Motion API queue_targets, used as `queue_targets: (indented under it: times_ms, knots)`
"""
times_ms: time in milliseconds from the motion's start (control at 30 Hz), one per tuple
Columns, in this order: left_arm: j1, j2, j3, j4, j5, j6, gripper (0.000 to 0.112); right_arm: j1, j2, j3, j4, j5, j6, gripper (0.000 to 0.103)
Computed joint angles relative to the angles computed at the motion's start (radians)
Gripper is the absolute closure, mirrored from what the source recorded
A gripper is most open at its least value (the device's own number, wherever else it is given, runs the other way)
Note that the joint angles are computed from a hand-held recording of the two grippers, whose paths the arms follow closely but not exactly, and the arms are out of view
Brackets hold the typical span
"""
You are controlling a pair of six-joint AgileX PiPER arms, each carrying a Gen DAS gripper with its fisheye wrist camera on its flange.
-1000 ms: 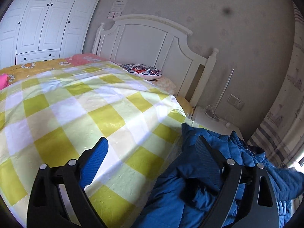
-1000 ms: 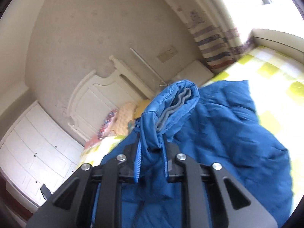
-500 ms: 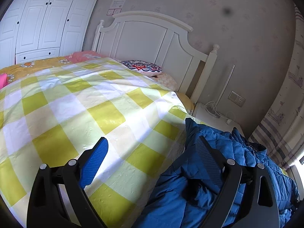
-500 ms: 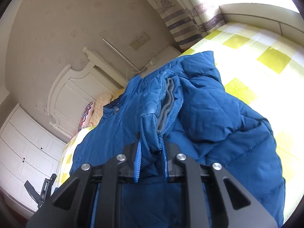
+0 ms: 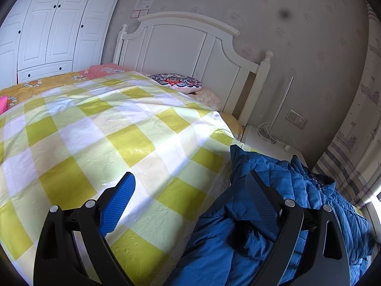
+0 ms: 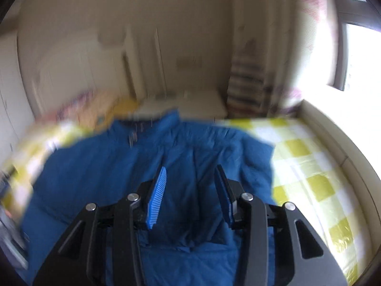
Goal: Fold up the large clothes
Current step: 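Release the jacket edge from the right tool and smooth the fold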
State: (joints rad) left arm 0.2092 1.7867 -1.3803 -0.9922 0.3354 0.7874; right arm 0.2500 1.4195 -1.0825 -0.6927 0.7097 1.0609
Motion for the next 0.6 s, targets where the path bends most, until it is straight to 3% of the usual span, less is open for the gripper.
queue_targets:
  times_ms: [67, 133, 233, 367, 500, 600]
  knots:
    - [0.0, -0.004, 0.003, 0.003, 0.001, -0.004, 0.023, -0.041, 0.071, -0.005, 0.101, -0.03, -0.095, 0.061]
    - [0.002, -0.011, 0.003, -0.005, 0.017, 0.004, 0.023, -0.071, 0.043, 0.036, 0.136, -0.093, -0.098, 0.061]
    - [0.01, -0.024, -0.078, 0.023, 0.17, -0.039, 0.023, -0.127, 0.023, 0.07, 0.246, -0.175, -0.188, 0.061]
    - [-0.105, 0.1, -0.424, 0.375, 0.453, -0.327, 0.018, -0.124, 0.033, 0.068, 0.229, -0.179, -0.18, 0.06]
    - [-0.282, 0.221, -0.583, 0.639, 0.474, -0.455, 0.018, -0.116, 0.027, 0.067, 0.222, -0.18, -0.165, 0.06]
    - [-0.401, 0.34, -0.628, 0.933, 0.497, -0.578, 0.014, -0.134, 0.013, 0.085, 0.252, -0.204, -0.194, 0.06]
